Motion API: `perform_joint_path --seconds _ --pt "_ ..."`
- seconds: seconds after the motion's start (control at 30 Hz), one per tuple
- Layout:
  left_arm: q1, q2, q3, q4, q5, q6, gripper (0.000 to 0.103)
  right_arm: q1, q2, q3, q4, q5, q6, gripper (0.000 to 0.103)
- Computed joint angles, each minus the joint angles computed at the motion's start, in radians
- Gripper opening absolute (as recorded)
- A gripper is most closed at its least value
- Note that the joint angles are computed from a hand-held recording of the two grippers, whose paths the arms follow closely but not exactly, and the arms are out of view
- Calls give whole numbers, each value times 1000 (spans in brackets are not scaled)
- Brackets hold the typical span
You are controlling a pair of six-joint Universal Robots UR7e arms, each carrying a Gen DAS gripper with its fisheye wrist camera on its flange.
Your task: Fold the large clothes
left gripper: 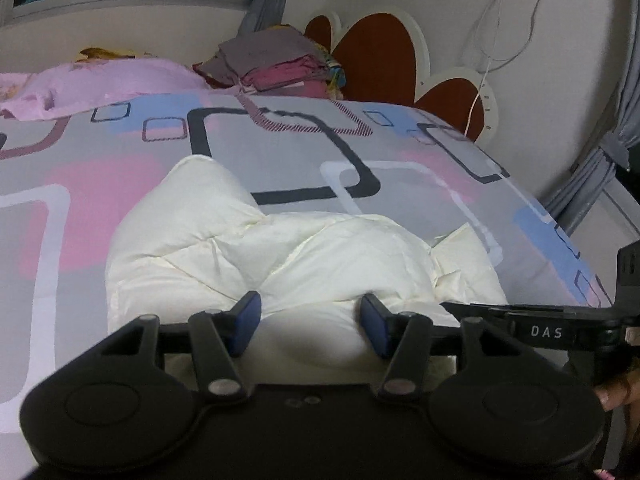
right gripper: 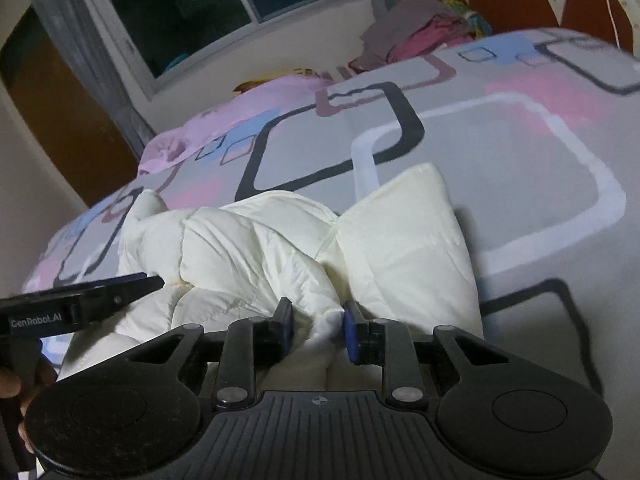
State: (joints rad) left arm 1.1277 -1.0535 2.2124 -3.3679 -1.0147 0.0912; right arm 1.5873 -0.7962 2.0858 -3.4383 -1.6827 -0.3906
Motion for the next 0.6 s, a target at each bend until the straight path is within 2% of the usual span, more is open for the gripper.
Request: perform_joint_path --seconds 0.13,0.17,0.23,0.27,0.3,0.43,0.5,0.6 --pt "-19 -13 17 -11 29 1 53 10 -41 3 56 -4 27 26" --pt "-41 -29 39 -25 51 -21 53 17 -59 5 62 -8 48 35" --pt "-96 -78 118 -109 70 -24 65 27 -110 53 8 5 33 53" --pt "-123 -91 153 -154 88 -23 75 27 -146 86 -6 25 14 54" --pt "-156 -114 198 -190 102 -37 76 26 -180 118 -9 46 8 54" --pt "-261 -176 315 -164 169 -140 68 31 -276 225 12 51 -43 53" --pt "-283 -189 346 -120 178 -201 64 38 -291 262 16 30 -65 53" --pt "-287 -184 382 -100 163 -277 63 36 -278 309 -8 -8 -70 53"
